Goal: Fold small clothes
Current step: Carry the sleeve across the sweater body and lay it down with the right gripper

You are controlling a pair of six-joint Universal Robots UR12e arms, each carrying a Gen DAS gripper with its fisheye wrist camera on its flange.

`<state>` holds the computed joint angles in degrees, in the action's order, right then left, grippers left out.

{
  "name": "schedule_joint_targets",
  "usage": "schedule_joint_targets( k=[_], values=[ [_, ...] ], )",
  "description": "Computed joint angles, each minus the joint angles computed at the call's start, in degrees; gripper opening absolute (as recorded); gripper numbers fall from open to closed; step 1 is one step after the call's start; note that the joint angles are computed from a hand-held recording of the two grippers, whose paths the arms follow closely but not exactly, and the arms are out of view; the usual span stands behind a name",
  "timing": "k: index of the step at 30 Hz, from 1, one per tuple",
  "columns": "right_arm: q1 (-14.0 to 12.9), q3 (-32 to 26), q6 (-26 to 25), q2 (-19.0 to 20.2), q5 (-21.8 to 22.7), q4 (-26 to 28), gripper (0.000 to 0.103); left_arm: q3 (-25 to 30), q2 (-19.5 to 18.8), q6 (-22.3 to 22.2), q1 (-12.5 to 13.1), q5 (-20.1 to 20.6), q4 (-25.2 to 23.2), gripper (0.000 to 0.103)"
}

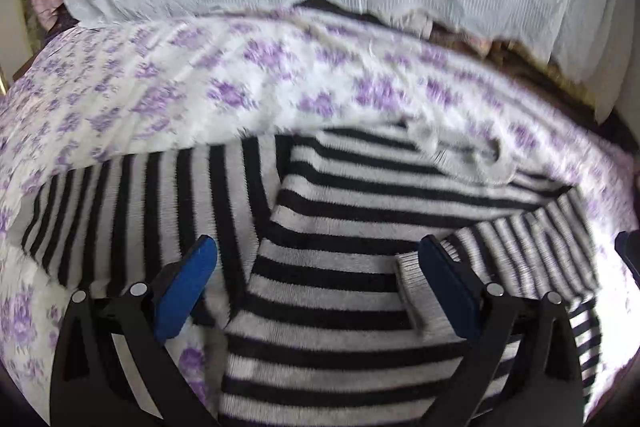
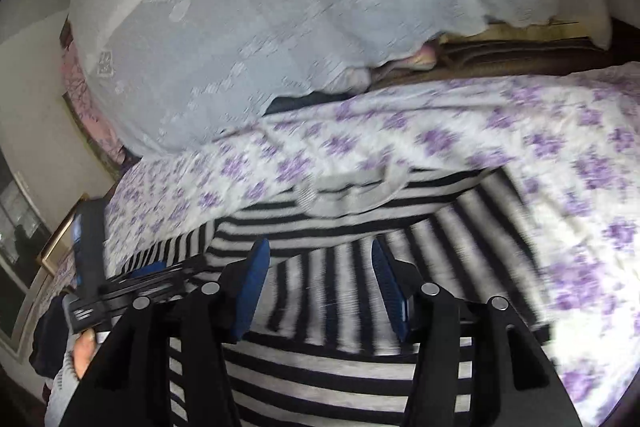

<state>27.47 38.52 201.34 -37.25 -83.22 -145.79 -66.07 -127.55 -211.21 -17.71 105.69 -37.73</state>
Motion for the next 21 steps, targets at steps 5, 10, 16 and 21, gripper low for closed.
schedule_joint_targets(
  k=[5,10,16,21],
  values=[
    [-2.79,-2.66,6.91,1.75,-0.15,4.66,0.032,4.64,-2.47,4.70,-0.86,-5.57,-1.94,0.098],
    [-5.48,-4.65,15.39,4.86,-1.34,11.87,0.000,14.36,-9.73,11.73,-2.54,-4.27,-14.36,0.099],
    [-6.80,5.08,21.54,0.71,2.24,0.17,0.007,12.34,-8.15,10.79,-2.65,-3.10,-12.51,0.099],
    [-4.62,9.27,9.36,-3.06,0.87,0.84,0.011,8.51,-6.17,12.83,-2.97,-0.84,-9.65,0.099]
  ],
)
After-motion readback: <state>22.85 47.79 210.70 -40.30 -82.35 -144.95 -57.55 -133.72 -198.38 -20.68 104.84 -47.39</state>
